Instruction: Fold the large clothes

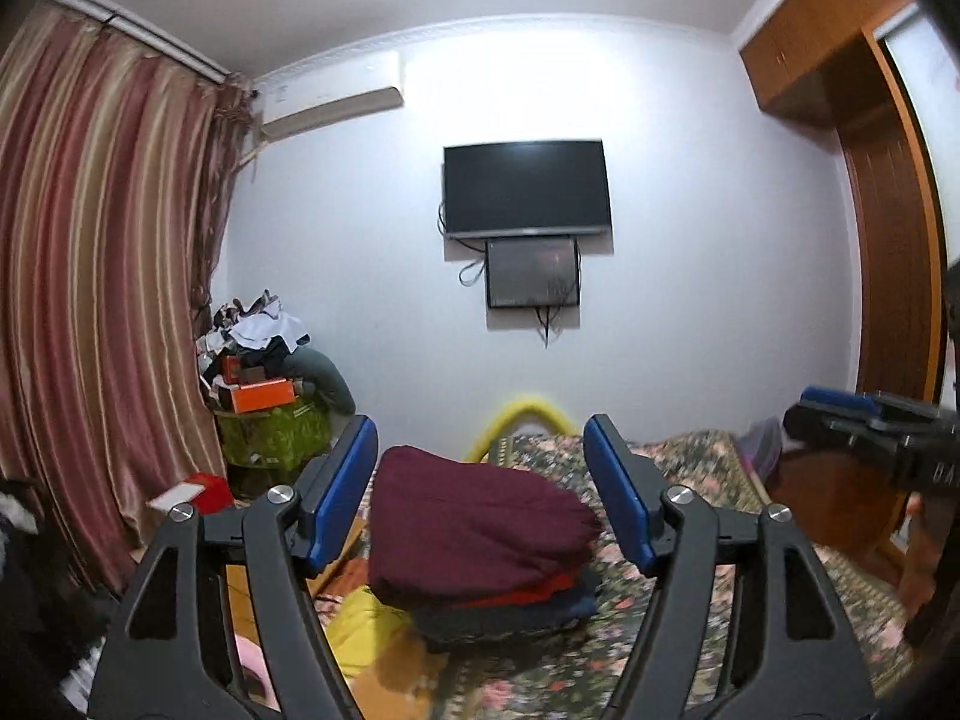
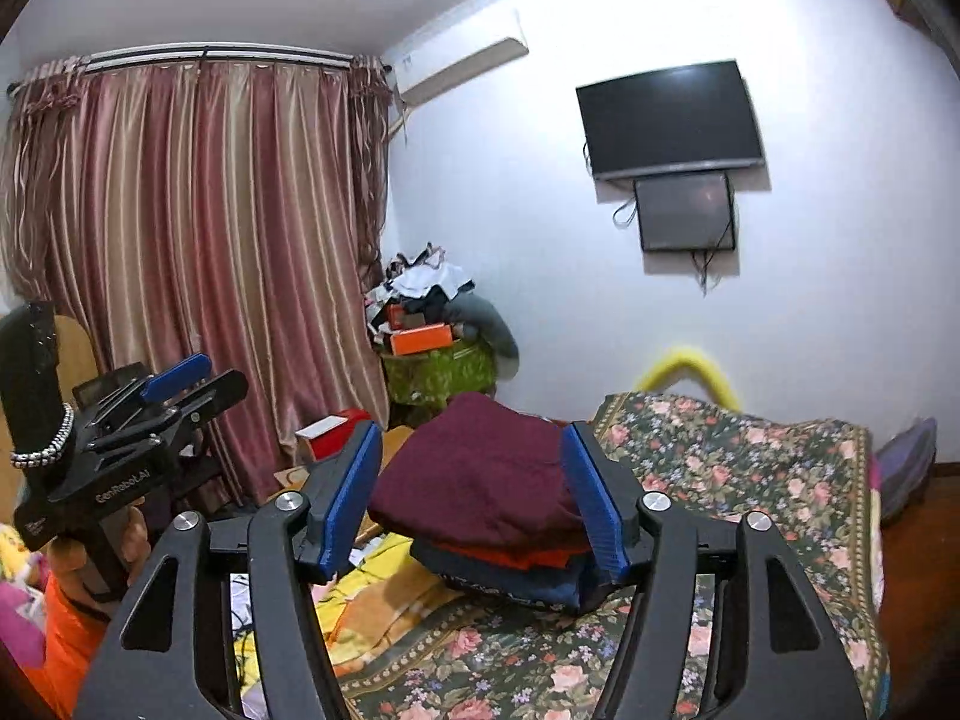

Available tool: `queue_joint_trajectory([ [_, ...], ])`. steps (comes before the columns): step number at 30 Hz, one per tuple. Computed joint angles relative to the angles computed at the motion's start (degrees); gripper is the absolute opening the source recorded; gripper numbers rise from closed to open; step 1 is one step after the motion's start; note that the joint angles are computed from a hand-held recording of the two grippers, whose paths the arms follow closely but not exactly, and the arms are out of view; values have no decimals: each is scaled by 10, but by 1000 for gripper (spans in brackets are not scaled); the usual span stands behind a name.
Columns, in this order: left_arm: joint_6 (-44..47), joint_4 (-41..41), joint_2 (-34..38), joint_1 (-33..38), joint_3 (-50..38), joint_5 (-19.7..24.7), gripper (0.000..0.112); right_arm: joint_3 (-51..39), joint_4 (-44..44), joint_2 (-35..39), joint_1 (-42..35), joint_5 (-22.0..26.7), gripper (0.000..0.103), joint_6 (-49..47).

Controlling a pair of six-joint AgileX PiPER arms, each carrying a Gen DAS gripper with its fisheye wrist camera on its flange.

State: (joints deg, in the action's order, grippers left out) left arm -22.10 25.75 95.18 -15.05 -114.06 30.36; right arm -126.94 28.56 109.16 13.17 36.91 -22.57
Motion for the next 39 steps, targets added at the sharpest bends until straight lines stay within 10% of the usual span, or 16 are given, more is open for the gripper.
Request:
queue_joint_trajectory([
  [8, -253, 250, -72, -55, 150, -30, 94, 150, -64, -80, 24, -103, 85, 49],
  [14, -293, 277, -86, -67, 177, -27, 102, 171, -134, -94, 28, -114, 103, 130],
  [39, -344, 322, -92, -93, 207, 7, 102, 242, -175, -138, 41, -125, 103, 158],
])
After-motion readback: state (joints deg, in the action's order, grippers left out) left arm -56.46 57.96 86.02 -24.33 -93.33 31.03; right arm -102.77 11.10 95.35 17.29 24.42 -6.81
